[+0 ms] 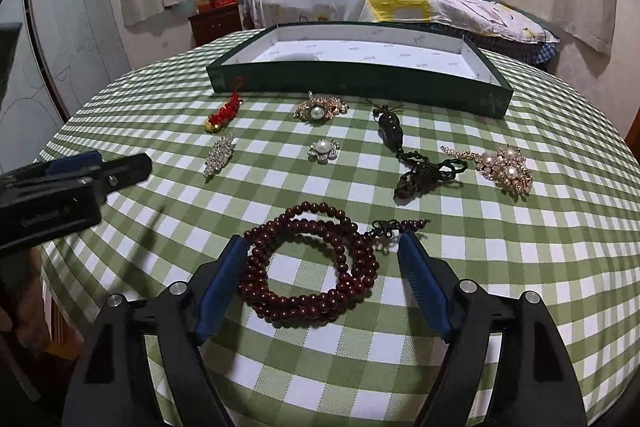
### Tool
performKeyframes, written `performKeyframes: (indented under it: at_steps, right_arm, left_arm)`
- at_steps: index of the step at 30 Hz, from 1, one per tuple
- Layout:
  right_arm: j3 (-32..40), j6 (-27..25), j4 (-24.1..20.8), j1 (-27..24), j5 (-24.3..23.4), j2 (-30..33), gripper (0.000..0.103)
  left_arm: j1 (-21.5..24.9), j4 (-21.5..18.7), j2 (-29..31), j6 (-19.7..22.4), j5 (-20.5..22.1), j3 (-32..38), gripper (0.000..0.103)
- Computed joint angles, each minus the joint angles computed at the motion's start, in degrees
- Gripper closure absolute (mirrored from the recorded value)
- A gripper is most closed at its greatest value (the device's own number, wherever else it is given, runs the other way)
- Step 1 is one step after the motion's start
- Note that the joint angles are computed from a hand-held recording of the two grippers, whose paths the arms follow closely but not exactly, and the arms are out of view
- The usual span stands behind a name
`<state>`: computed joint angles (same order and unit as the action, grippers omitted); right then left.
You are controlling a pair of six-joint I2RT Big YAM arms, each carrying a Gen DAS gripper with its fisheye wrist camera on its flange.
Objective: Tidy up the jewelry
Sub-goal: 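Grasp the dark red bead strand with the right tool while the left tool grasps the silver brooch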
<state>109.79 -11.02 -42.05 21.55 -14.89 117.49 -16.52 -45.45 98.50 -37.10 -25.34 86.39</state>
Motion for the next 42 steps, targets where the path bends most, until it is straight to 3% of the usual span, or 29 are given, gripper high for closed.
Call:
performKeyframes:
  at_steps: [3,5,9,10,13,23,30,33,42]
  right_arm:
    - [-0.3,-0.5,0.2,0.2,0.5,-0.1,0.029]
    - [-0.5,-1.4,0.6,0.4,1.3,-0.2,0.048]
    - [0.4,-1.9,-0.3,0.1,0.3,0.1,0.07]
    - [0.6,-1.7,-0.5,-0.2,-0.2,0.2,0.081]
    - [1.7,-1.1,-1.7,-0.9,-1.1,0.7,0.09]
    - [4.5,1.5,-2.6,-3.9,1.1,1.9,0.091]
    - [6.5,3.8,-3.4,-5.5,0.8,3.1,0.091]
    - [6.9,4.4,-3.6,-5.7,0.3,3.5,0.091]
    - [7.5,4.9,-4.0,-5.8,-0.1,4.0,0.091]
  left_arm:
    - [0.0,-0.1,0.5,0.0,0.3,0.4,0.023]
    - [0.0,-0.2,0.9,0.0,0.5,0.7,0.023]
    - [-0.1,-0.5,1.6,0.2,0.8,1.4,0.023]
    - [-0.2,-0.6,1.9,0.4,1.0,1.8,0.023]
    - [-0.4,-0.6,2.7,0.8,1.5,2.7,0.023]
    - [-0.9,-1.1,7.0,2.8,2.3,8.5,0.025]
    - [0.0,-3.2,10.4,2.8,4.4,12.4,0.045]
    - [-0.2,-3.3,11.0,4.6,3.5,13.1,0.053]
    - [0.0,0.9,10.1,8.2,5.1,11.2,0.087]
